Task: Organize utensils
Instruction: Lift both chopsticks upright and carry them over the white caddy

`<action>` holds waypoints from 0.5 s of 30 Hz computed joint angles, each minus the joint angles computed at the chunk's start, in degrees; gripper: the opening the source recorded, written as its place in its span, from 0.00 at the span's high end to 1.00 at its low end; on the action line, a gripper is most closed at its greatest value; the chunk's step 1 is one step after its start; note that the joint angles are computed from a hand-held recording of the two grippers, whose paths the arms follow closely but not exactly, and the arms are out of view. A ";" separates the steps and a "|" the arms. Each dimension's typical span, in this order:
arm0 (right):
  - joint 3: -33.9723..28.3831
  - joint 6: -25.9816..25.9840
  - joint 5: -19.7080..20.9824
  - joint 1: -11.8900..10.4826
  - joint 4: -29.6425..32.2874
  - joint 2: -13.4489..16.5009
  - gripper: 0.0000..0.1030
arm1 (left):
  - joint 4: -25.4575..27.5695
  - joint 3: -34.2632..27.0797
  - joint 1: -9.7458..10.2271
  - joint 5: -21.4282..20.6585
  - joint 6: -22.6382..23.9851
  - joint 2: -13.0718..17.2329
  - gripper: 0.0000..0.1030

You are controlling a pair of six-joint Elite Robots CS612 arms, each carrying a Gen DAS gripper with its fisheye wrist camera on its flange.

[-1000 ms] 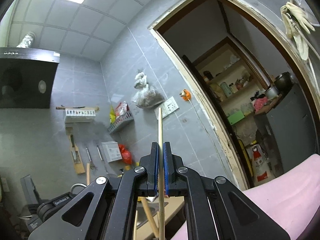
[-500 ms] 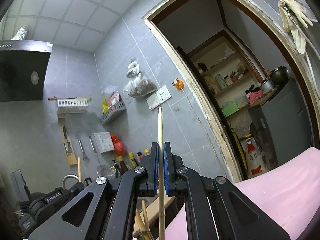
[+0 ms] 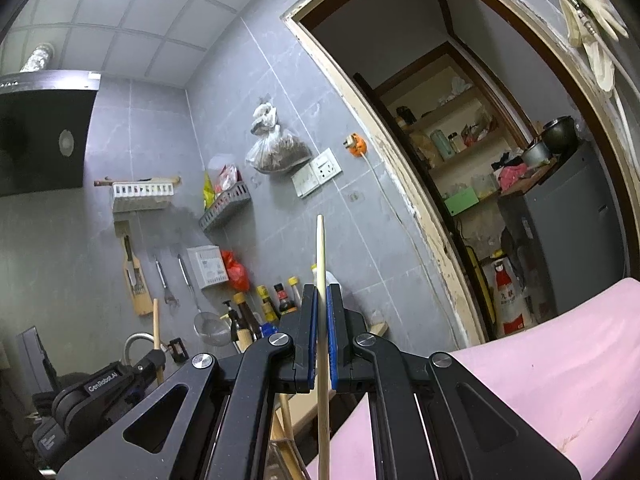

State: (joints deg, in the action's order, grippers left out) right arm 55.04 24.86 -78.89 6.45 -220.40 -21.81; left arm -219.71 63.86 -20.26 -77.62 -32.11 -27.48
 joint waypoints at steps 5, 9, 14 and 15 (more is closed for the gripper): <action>0.65 -0.63 0.53 -0.01 0.82 -0.14 0.97 | -0.32 1.25 -0.41 -0.53 3.55 -0.27 0.96; 1.62 -1.75 0.38 0.08 0.46 -0.49 0.97 | -0.52 1.80 -0.84 -1.16 6.85 -0.27 0.96; 3.77 -4.77 -0.12 0.32 0.55 -1.45 0.97 | 0.05 2.48 -1.47 -2.06 10.76 -0.46 0.95; 4.24 -5.75 -0.37 0.40 0.55 -1.66 0.97 | 0.34 2.64 -1.57 -2.30 11.33 -0.54 0.95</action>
State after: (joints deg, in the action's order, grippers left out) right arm 59.27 19.11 -79.25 6.85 -219.85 -23.47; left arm -219.37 66.51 -21.83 -79.92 -20.78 -28.02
